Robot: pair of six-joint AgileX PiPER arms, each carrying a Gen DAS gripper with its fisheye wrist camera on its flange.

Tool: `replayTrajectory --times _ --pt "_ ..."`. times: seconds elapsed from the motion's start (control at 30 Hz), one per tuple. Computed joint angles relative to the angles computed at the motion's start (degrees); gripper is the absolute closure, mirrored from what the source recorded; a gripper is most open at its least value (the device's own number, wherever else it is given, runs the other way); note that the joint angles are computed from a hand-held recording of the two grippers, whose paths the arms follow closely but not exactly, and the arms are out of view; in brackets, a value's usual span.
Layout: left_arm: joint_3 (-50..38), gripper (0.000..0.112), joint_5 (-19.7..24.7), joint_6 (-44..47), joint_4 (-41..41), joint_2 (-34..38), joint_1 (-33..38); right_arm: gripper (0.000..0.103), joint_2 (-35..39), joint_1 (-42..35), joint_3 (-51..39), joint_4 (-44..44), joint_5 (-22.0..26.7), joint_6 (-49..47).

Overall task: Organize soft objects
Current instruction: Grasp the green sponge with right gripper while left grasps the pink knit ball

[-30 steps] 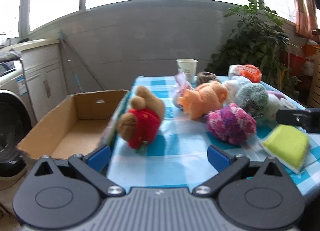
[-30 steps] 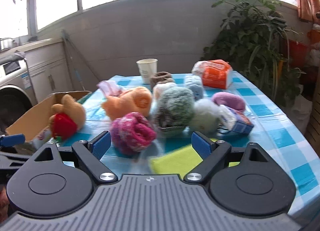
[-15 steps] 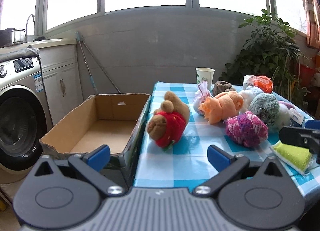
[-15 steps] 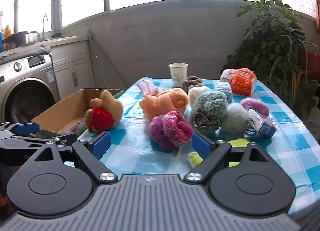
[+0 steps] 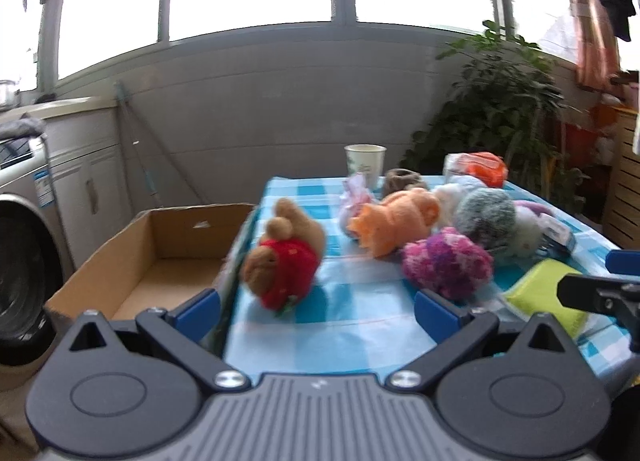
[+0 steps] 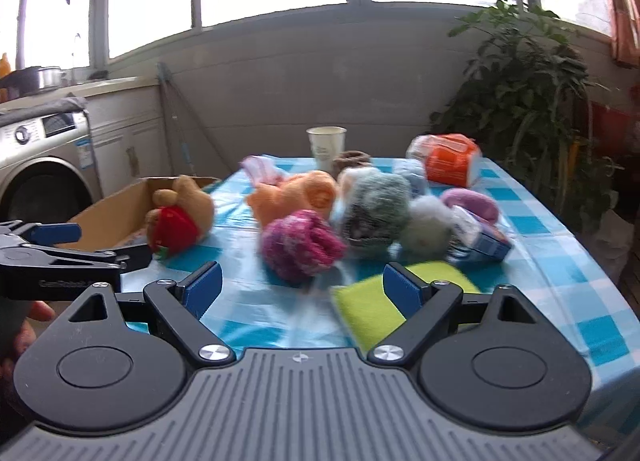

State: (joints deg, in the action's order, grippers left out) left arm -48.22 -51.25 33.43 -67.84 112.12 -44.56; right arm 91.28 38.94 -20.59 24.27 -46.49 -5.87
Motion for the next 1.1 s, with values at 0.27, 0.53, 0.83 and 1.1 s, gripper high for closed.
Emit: replayTrajectory --times 0.27,0.53,0.83,1.1 --pt "-8.90 0.010 9.94 4.31 6.94 4.23 2.76 0.000 5.99 -14.36 -1.04 -13.04 0.13 10.13" --pt "-22.61 0.010 22.58 6.28 9.68 11.65 8.19 0.000 12.17 -25.93 -5.23 -30.67 2.73 25.17" --pt "-38.26 0.014 32.56 14.99 2.45 20.05 12.58 0.000 15.25 -29.39 -10.73 -42.01 6.71 38.63" --pt "-41.58 0.025 41.46 7.67 7.32 22.15 15.83 0.000 19.60 -34.05 -15.27 -53.81 -0.20 56.03"
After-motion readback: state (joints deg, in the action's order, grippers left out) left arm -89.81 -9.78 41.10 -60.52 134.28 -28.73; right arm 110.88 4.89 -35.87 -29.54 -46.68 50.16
